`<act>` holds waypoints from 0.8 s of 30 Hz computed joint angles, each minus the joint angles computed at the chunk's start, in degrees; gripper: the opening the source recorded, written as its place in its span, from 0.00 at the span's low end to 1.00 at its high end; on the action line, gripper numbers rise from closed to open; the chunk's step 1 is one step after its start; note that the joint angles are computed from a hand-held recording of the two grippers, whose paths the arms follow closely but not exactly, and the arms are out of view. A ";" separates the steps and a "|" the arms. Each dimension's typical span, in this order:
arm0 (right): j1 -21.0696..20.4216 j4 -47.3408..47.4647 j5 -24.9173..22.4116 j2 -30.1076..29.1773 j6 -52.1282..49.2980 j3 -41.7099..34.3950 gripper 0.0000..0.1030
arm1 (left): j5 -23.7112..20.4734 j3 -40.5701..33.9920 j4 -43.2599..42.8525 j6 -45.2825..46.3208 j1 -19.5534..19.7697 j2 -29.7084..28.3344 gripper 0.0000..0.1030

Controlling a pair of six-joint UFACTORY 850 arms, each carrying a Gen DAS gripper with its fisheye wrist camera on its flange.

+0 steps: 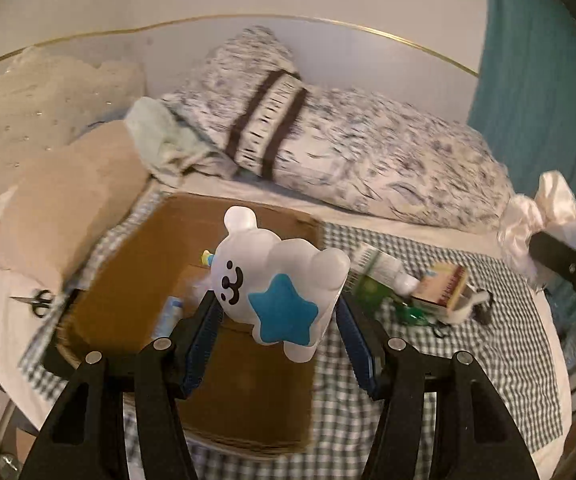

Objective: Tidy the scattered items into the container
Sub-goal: 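Lift the bear toy with the left tool while the right tool carries the lace cloth toward the box, then open both tools over the box to drop the bear toy and lace cloth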

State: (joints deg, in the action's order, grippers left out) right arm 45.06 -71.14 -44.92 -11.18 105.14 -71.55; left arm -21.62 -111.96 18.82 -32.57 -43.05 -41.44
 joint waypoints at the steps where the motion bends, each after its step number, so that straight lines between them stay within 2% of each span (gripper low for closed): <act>1: -0.05 0.02 0.72 -1.02 -0.29 -1.14 0.17 | 0.10 0.44 0.55 -0.53 0.44 0.43 0.58; 6: -0.40 0.68 4.10 -5.69 -2.85 -6.17 0.18 | -0.26 1.76 3.55 -2.43 2.73 1.60 0.58; 9: -0.88 1.56 6.90 -7.98 -4.49 -8.36 0.18 | -0.72 1.97 8.54 -5.75 3.21 1.35 0.58; 12: -1.60 2.44 10.55 -9.82 -4.82 -9.93 0.18 | -0.63 1.48 4.66 -2.09 4.13 0.60 0.58; 24: -3.69 13.08 13.17 -19.93 -21.67 -21.17 0.18 | -5.10 -5.41 -7.20 9.66 6.85 -6.16 0.58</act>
State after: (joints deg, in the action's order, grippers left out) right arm 41.37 -58.06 -31.75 -31.12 83.48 -92.73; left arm -26.71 -117.38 11.62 -22.91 -36.20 -47.60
